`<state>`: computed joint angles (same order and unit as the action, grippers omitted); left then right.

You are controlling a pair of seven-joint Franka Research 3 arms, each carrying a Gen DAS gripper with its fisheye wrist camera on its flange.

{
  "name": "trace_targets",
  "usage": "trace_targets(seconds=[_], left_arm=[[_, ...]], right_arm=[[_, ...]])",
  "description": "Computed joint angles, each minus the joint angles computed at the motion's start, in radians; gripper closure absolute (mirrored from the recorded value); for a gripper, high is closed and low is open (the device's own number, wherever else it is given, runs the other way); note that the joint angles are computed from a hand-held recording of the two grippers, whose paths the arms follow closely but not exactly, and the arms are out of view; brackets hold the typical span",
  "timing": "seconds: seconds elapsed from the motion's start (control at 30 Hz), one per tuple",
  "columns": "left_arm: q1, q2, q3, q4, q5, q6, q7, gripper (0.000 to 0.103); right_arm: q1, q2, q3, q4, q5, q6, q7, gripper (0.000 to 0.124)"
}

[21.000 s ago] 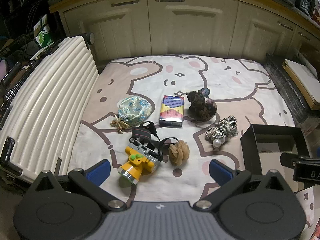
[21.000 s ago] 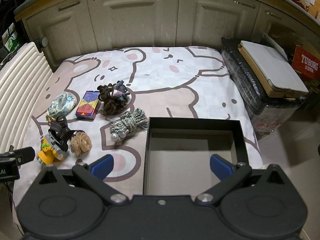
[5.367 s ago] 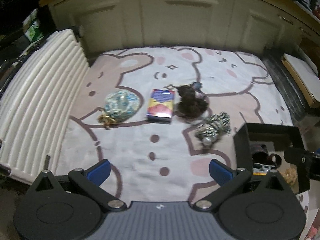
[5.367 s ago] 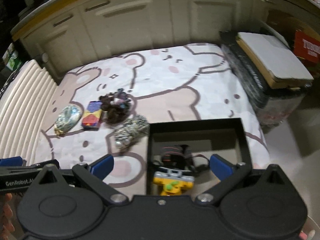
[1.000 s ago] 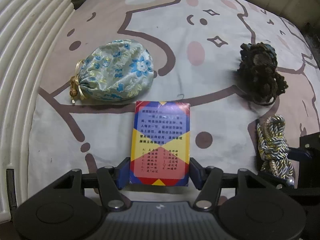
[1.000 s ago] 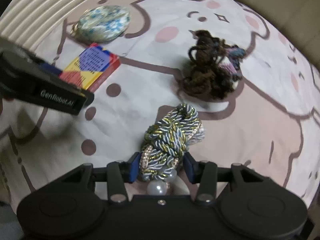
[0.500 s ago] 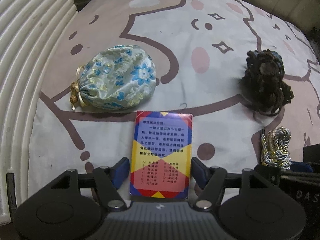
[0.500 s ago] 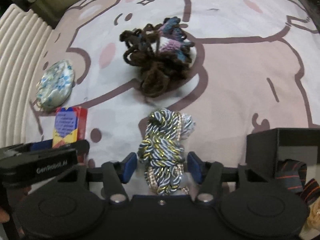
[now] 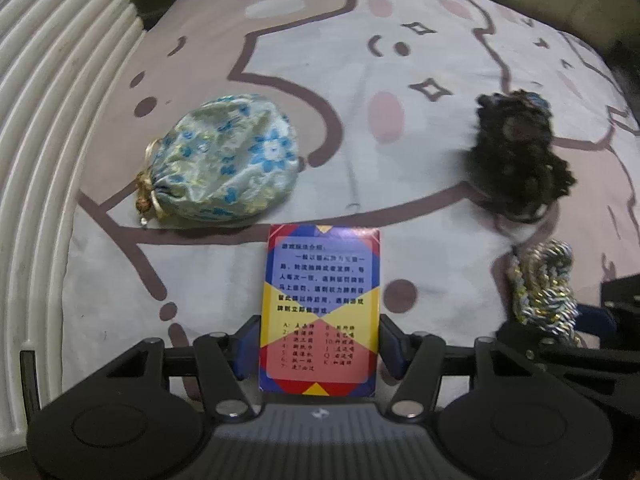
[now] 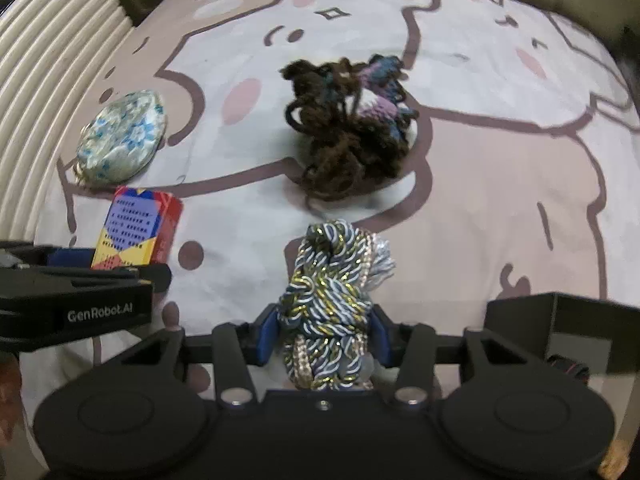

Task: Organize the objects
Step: 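Carry the card box in the left tool while the right tool carries the rope toy to the black box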

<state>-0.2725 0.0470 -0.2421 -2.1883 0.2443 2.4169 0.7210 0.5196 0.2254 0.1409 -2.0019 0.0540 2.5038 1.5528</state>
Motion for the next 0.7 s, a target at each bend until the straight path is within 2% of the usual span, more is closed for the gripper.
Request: trace_targets(seconds=[0.23,0.7], left_arm=[[-0.011,-0.067,-0.007,-0.019,0.043,-0.009,-0.054,0.043],[-0.041,-0.237,-0.057,-0.068,0.154,-0.09,-0.213,0.043]], right_arm=[[-0.01,-0.072,0.007,-0.06,0.027,0.066,-0.027,0.076],[-0.043,-0.265,0.023,-0.211,0.066,0.182,-0.045,0.076]])
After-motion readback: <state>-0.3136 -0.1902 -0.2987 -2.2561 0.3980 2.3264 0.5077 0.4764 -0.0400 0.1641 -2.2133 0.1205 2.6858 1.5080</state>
